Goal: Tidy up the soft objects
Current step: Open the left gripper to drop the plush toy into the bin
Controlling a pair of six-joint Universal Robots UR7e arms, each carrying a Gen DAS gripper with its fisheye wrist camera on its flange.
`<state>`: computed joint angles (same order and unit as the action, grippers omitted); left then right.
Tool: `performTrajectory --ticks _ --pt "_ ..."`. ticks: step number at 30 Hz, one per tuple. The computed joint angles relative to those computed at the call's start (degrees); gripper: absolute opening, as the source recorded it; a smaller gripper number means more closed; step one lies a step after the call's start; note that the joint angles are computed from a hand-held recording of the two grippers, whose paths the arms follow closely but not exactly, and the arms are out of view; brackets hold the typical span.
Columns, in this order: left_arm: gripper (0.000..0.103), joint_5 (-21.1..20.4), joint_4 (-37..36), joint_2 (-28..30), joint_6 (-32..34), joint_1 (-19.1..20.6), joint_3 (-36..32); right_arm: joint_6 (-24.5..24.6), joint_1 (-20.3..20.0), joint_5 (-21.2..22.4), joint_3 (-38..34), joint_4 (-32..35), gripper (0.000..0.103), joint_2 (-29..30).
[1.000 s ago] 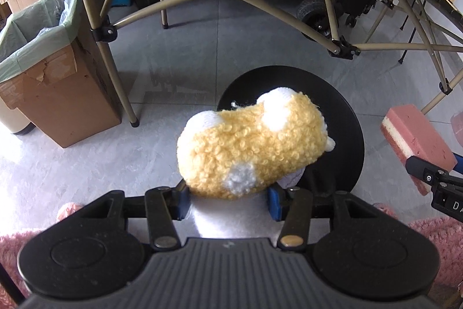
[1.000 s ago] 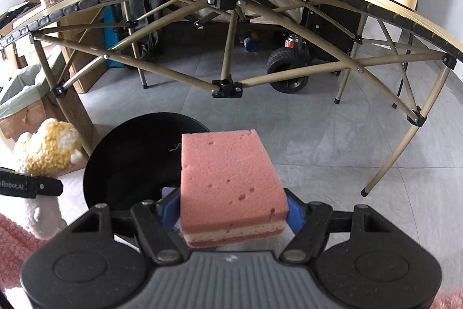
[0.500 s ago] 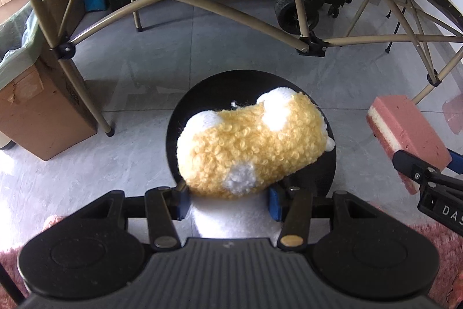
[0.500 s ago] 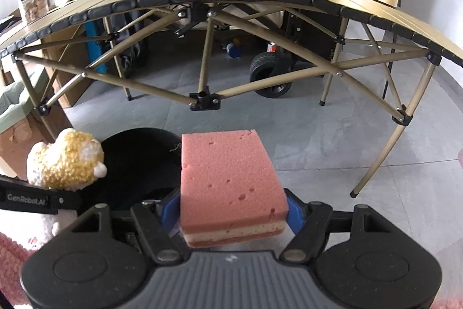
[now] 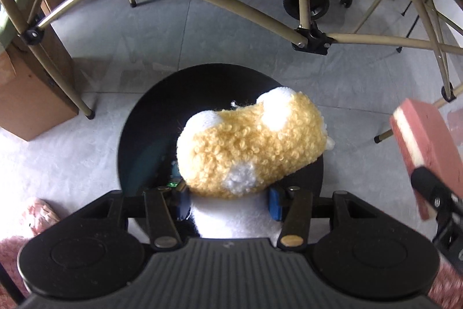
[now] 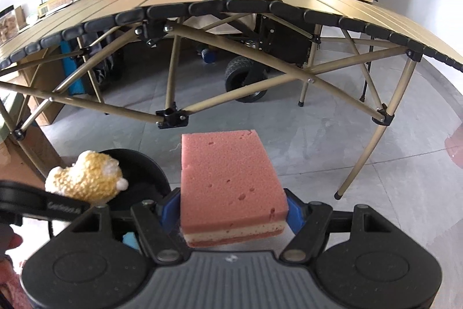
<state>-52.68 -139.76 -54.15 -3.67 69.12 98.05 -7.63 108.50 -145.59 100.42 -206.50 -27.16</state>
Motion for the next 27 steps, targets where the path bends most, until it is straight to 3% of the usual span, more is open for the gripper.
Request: performTrajectory --ticks 11,18,20,22,27 --pt "0.051 0.2 5.3 4.1 -6.1 1.4 -4.4 -0.5 -0.9 -1.0 -3.1 0.9 0.070 1.6" --pt "0.053 1.4 5.3 5.0 -6.5 1.7 -4.7 -0.3 -1.1 -0.3 -2.6 1.5 0.070 1.4" --pt "0.059 1.7 5.5 5.2 -6.6 1.9 -5.0 -0.7 -1.1 -0.1 -2.5 1.1 0.070 1.5" --pt "0.076 1.9 5.9 5.3 -7.2 2.2 -5.3 -1.0 -1.1 -0.1 -2.5 0.8 0.070 1.4" --pt "0.089 1.8 5.6 5.3 -7.5 2.4 -5.6 -1.5 -1.1 0.2 -2.3 0.3 0.070 1.5"
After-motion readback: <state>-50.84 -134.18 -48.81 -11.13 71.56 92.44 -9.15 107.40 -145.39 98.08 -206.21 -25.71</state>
